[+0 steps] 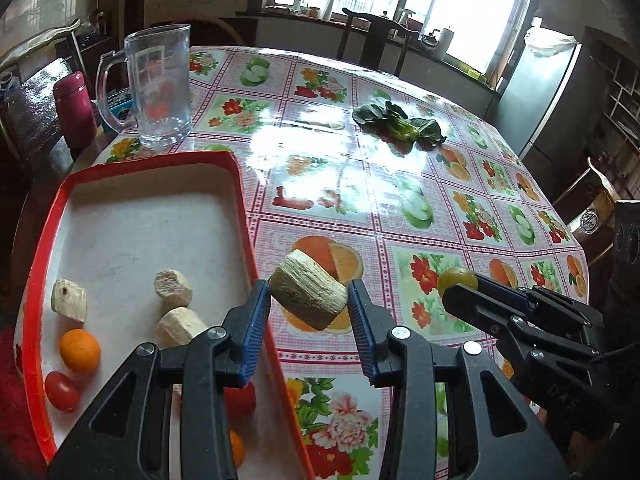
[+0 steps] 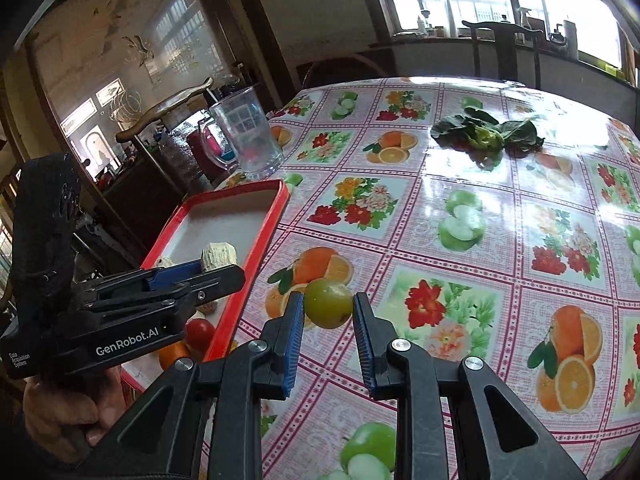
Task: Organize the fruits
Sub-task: 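Carry the tan cake and the green fruit over the tray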
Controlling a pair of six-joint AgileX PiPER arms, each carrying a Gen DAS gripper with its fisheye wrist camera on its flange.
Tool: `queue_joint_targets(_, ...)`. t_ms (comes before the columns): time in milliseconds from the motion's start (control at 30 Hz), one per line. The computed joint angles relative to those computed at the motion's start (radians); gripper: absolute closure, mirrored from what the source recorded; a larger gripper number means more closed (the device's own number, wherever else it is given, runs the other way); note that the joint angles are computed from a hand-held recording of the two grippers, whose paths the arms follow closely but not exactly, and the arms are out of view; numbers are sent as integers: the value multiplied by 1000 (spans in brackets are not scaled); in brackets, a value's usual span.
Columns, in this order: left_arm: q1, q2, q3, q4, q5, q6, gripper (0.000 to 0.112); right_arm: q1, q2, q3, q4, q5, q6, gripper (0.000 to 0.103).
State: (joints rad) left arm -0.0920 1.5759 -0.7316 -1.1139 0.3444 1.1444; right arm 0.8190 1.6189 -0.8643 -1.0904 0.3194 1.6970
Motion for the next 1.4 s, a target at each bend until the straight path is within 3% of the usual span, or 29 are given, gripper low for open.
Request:
queue_joint_targets(800,304,7,-7,-5,124,142,75,55,268,-412,396,44,-495,78)
queue_joint_targets(1200,384,108,-97,35,144,127,74,26,415,-623,638,87,-778,78)
queue_joint_targets(1400,400,186,-198,118,153,36,75,-1,520,-778,775,144,-936,78)
